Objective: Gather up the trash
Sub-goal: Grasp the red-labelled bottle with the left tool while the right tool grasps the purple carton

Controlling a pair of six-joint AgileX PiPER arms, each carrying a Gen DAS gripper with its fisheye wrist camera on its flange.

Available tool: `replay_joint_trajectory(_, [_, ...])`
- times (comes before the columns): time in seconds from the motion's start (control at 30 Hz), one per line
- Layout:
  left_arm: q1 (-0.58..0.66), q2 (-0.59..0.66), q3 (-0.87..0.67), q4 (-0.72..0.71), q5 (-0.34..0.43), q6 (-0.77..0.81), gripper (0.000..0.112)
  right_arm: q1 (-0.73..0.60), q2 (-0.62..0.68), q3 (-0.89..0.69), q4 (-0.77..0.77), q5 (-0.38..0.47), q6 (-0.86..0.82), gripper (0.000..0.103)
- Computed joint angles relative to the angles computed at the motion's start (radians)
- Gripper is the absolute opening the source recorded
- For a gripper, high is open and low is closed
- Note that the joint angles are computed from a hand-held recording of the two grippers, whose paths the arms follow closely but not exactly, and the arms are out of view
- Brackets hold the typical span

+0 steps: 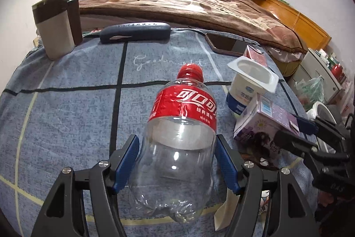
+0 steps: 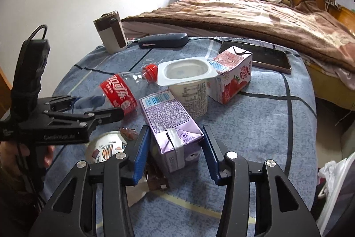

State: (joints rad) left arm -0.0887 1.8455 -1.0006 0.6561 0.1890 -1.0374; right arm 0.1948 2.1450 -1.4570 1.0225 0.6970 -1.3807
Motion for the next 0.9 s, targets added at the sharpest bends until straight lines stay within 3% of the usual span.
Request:
replay_joint_trajectory(0.27, [-0.002, -0.007, 0.014, 0.111, -0.023, -0.134, 0.066, -0.019, -0.004, 0.01, 0.024, -0.009, -0.004, 0.047])
replay_joint_trajectory(0.7, [-0.055, -0.048, 0.073, 0.466, 0.012, -0.546, 0.064, -0.043, -0.039, 0.083, 0.097, -0.032, -0.049, 0.047])
replay_joint_trajectory(0.9, [-0.059, -0.064, 0.111, 0.513, 0.003, -0.601, 0.065, -0.051, -0.05, 0.113, 0.113, -0.043, -0.069, 0.047])
